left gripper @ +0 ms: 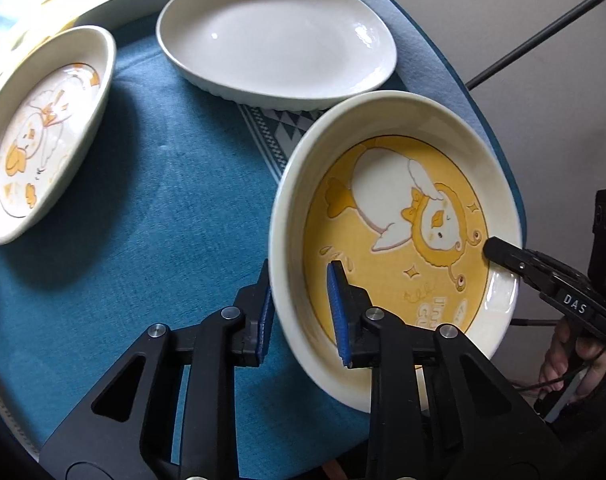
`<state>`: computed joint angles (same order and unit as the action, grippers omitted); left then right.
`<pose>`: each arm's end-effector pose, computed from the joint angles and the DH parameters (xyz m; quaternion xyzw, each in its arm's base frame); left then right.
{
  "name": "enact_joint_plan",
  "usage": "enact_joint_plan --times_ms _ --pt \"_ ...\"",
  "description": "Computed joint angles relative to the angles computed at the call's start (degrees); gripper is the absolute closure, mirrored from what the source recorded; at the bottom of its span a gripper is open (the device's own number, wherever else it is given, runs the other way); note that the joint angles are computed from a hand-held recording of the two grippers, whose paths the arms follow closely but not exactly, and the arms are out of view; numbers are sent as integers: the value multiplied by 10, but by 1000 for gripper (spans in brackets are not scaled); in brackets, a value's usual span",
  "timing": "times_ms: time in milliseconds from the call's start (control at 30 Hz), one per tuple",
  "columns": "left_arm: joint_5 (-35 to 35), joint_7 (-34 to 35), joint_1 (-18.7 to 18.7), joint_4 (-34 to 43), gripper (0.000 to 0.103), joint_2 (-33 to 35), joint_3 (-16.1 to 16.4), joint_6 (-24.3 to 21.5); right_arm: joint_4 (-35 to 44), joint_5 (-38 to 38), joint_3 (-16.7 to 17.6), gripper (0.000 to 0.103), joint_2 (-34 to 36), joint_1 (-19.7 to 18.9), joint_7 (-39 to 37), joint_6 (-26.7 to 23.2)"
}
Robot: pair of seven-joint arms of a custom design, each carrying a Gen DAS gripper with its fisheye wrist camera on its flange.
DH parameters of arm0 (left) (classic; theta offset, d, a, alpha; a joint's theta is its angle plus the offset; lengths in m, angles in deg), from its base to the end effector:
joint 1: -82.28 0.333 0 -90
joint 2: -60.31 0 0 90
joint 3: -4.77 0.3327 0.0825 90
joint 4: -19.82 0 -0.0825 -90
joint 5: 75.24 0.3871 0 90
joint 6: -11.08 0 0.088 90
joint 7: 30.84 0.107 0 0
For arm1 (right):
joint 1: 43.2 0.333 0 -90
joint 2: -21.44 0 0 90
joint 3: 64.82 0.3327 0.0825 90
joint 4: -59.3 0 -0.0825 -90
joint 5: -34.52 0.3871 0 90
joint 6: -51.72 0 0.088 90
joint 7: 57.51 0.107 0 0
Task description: Organize plates and bowls
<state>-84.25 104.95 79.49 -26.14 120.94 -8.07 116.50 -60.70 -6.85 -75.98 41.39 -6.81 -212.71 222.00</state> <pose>0.7980 -0.1489 0.2970 0.3162 -0.9329 0.1508 0.0834 0.5387 0.3107 0.3162 -0.3365 0.8936 -0.0607 0.2907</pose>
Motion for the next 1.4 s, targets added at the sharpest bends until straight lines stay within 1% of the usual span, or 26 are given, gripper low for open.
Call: enact_joint_plan --times_ms 67,133,167,200,267,300,333,367,433,467,500,567,600,700,733,767,867,900,967,1000,1133,1200,1333,1367,1400 --pt "-2 -2 1 -35 81 -17 -1 21 -2 -16 -11 91 1 8 10 8" --pt "-3 -1 1 -55 81 -27 -2 34 -6 -33 -25 91 1 17 27 23" --pt "-4 3 2 -82 81 -41 -3 52 -6 -22 -13 91 0 6 7 17" --pt "-4 7 4 -112 81 -57 -4 71 -1 -4 6 91 -1 -8 -27 -1" --pt "-6 14 6 -139 81 -73 -5 92 17 39 46 91 0 -34 -102 -50" --pt "-7 18 8 -159 81 -84 -7 107 24 51 56 91 1 -40 -127 -68" --pt "-10 24 12 -187 81 -103 -9 122 28 57 61 91 2 -42 -142 -77" --pt "-13 30 15 -213 81 -118 -10 139 26 56 60 91 1 -42 -145 -77" --pt "-20 39 19 -247 81 -139 -14 162 21 51 54 91 -3 -38 -141 -72" --pt "-27 48 26 -283 81 -165 -16 169 22 46 51 91 -4 -35 -139 -77" --pt "-32 51 29 -299 81 -175 -19 180 24 42 50 91 -5 -33 -138 -82" --pt "-44 57 37 -333 81 -202 -19 187 26 40 55 91 -7 -37 -145 -89" --pt "-48 64 45 -325 81 -201 -18 180 29 41 59 90 -8 -40 -151 -92" --pt "-65 63 55 -351 81 -228 -15 187 42 46 69 90 -7 -45 -172 -105" --pt "-71 64 57 -354 81 -236 -12 183 47 50 73 90 -7 -48 -183 -108" --pt "-71 62 59 -338 81 -225 -12 185 53 54 76 90 -6 -50 -193 -111" --pt "-87 63 72 -341 81 -234 -9 189 77 72 87 90 1 -59 -240 -120" --pt "-94 67 80 -354 81 -244 -9 196 89 78 91 90 5 -60 -255 -125" --pt "-106 67 91 -360 81 -252 -6 204 119 94 97 90 20 -63 -293 -133" --pt "-107 62 93 -344 81 -244 -3 201 137 102 100 90 29 -63 -311 -137" --pt "-114 59 116 -334 81 -243 7 204 217 148 110 90 79 -61 -385 -149" --pt "-112 54 128 -309 81 -230 13 191 266 171 112 90 109 -55 -417 -163" --pt "-102 46 152 -234 81 -187 25 157 376 216 115 90 179 -41 -475 -194" --pt "-95 42 157 -198 81 -164 27 146 409 229 117 90 200 -38 -489 -203" --pt "-91 39 162 -178 81 -152 28 137 450 242 117 90 223 -32 -499 -229"
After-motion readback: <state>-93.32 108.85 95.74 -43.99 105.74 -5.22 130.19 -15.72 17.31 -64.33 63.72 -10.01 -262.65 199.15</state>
